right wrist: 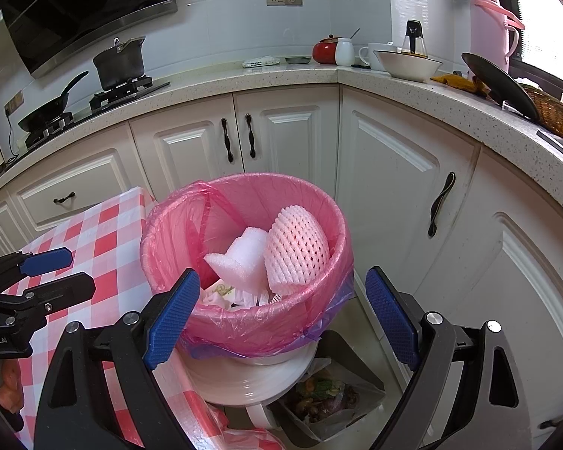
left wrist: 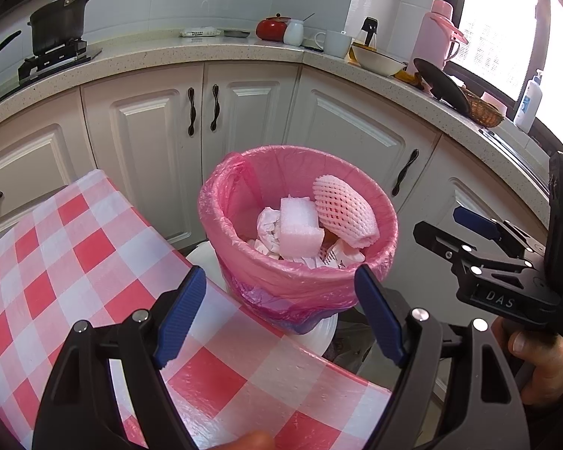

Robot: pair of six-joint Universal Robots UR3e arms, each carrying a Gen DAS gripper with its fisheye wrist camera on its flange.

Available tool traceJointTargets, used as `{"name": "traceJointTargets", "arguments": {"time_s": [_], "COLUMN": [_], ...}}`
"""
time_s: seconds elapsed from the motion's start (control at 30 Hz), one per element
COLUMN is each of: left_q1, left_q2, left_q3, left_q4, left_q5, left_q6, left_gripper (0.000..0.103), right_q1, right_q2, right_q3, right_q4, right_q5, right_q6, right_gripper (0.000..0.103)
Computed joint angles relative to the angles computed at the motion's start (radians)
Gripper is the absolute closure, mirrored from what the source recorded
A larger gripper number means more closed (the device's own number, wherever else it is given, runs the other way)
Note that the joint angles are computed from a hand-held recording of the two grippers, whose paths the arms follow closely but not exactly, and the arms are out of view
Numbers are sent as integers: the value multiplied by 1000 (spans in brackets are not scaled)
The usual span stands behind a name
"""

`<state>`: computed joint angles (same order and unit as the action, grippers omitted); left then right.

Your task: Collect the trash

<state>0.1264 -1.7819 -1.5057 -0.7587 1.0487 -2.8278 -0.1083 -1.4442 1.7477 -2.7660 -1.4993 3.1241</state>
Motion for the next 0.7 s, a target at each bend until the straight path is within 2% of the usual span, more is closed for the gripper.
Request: {"name": "traceJointTargets", "arguments": {"time_s": [0.43,0.53,0.7], "left_q1": [-3,-2,-8], "left_q2": [0,1,10], "left_q3": [13,12,-16], "left_q4": [-13,-14,27], "left_q5": [0,-6,-5], "left_q6": [0,2,12], "left_gripper": [24,19,19], "right_q1": [2,1,-1], "right_q2": [2,2,0], "right_q3": [-1,2,5], "right_q4": [-1,-4,-4], "right_q5": [-3,-3,-2], "right_q6": [2,0,0], "right_gripper": [18,18,18]}}
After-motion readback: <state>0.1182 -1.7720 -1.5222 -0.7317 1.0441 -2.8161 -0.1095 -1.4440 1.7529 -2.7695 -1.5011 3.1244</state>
